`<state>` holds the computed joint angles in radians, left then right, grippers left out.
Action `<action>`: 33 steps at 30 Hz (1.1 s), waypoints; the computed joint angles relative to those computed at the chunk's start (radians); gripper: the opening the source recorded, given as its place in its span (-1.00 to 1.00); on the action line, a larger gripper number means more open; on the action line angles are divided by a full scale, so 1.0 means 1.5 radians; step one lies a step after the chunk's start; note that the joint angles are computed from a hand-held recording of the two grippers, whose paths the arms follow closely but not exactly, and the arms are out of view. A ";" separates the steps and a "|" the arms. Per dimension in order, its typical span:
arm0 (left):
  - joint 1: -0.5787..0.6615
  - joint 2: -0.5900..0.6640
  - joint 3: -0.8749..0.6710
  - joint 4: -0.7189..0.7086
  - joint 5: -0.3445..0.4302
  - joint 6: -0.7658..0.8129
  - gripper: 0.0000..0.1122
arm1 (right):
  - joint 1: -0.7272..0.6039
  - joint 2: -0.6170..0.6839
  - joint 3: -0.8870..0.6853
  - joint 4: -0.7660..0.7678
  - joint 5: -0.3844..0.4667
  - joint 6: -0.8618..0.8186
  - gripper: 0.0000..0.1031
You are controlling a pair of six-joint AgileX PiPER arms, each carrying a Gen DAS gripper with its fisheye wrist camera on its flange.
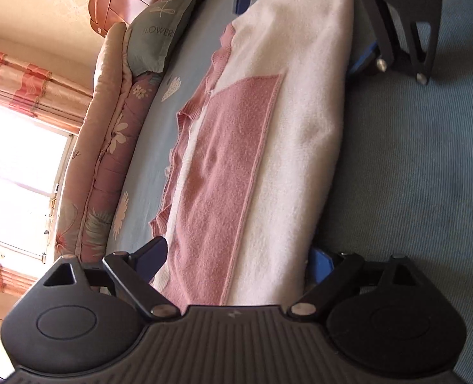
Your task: Fold clothes
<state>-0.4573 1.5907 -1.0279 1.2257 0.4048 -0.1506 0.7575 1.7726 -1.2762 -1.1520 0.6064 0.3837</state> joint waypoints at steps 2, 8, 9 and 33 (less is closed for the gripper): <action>0.025 -0.008 0.017 0.038 -0.001 -0.015 0.62 | -0.020 -0.012 0.023 -0.019 0.011 -0.001 1.00; 0.015 0.016 0.014 0.131 0.041 -0.096 0.63 | -0.037 -0.011 0.025 -0.028 0.026 0.015 1.00; 0.003 0.029 0.002 0.141 0.046 -0.113 0.63 | -0.028 0.001 0.015 -0.044 0.032 0.030 1.00; 0.003 0.085 -0.036 0.168 0.040 -0.123 0.07 | -0.040 0.047 -0.007 -0.135 0.028 0.027 1.00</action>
